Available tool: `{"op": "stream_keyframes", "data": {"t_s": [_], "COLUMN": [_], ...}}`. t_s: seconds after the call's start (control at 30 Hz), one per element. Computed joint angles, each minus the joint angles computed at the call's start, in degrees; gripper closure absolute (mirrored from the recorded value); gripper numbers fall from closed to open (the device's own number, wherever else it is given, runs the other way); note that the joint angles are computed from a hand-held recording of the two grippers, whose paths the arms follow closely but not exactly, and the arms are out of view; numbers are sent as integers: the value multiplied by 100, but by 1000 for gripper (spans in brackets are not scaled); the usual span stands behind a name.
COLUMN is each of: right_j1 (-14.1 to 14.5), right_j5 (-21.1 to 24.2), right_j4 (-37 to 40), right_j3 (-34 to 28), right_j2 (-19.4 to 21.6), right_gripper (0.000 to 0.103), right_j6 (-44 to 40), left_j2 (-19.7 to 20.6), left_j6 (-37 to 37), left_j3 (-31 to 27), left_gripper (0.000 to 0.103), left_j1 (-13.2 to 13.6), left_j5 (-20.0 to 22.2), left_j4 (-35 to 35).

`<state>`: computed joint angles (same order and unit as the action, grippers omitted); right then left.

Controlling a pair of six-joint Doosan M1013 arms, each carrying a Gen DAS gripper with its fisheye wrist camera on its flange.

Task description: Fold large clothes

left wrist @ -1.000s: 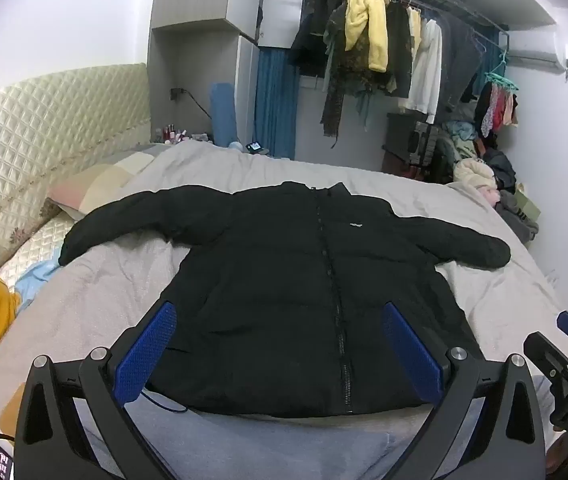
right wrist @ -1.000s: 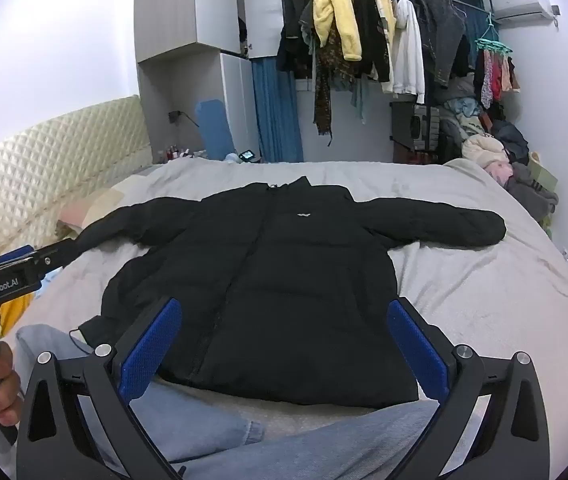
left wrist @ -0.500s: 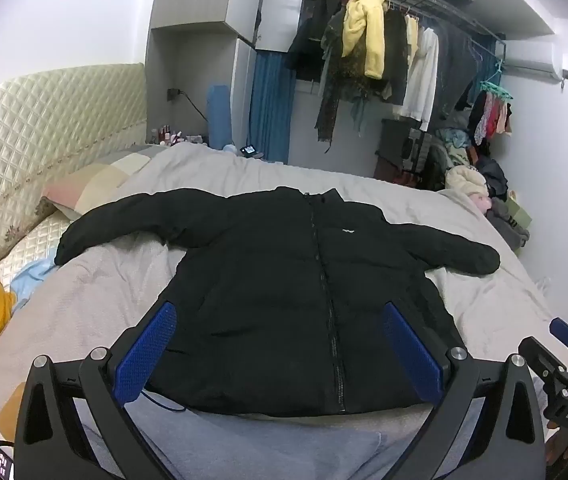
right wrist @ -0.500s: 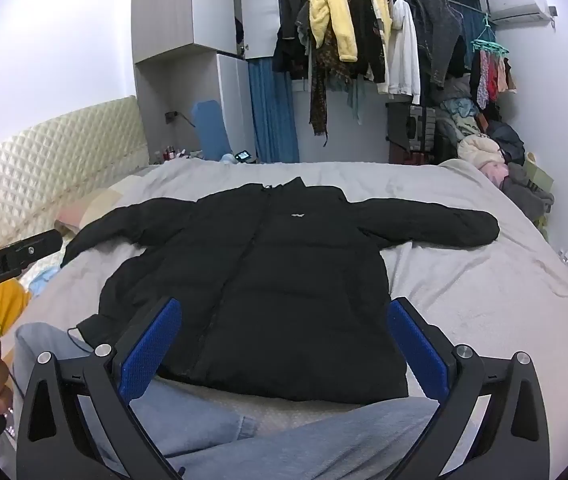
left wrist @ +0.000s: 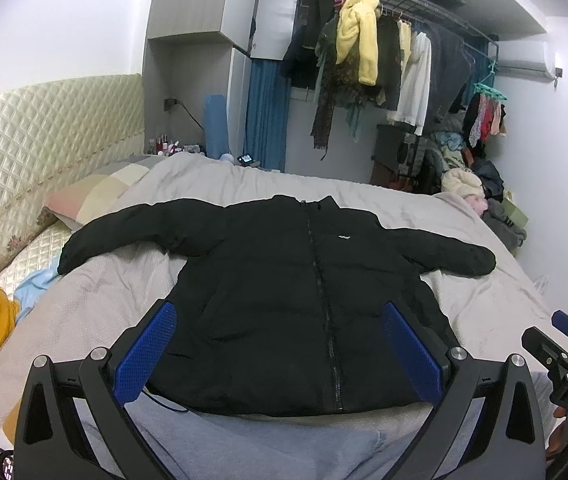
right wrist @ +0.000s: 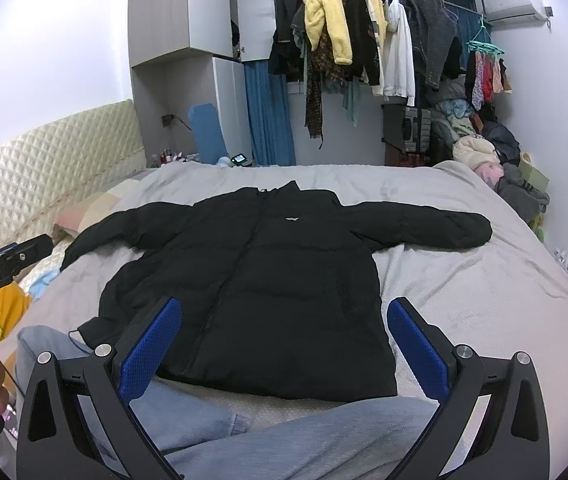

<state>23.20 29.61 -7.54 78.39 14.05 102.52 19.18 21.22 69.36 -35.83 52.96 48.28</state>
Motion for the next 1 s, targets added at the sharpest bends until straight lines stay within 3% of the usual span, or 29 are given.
{"op": "stream_keyframes", "data": {"t_s": [0.8,1.0], "right_j1": [-68,-77], "right_j5": [-233,-254], "right_j4": [58,123], "right_j3": [233,251], "right_j2": [-185,-196], "right_gripper": [0,0], "right_j6": [-26,-75], "left_j2": [-80,-49], "left_j6": [111,98], "left_j3": [-2,-70], "left_gripper": [0,0], "left_j1": [-139,-196], "left_j5": [46,302], "left_j4": [136,293]}}
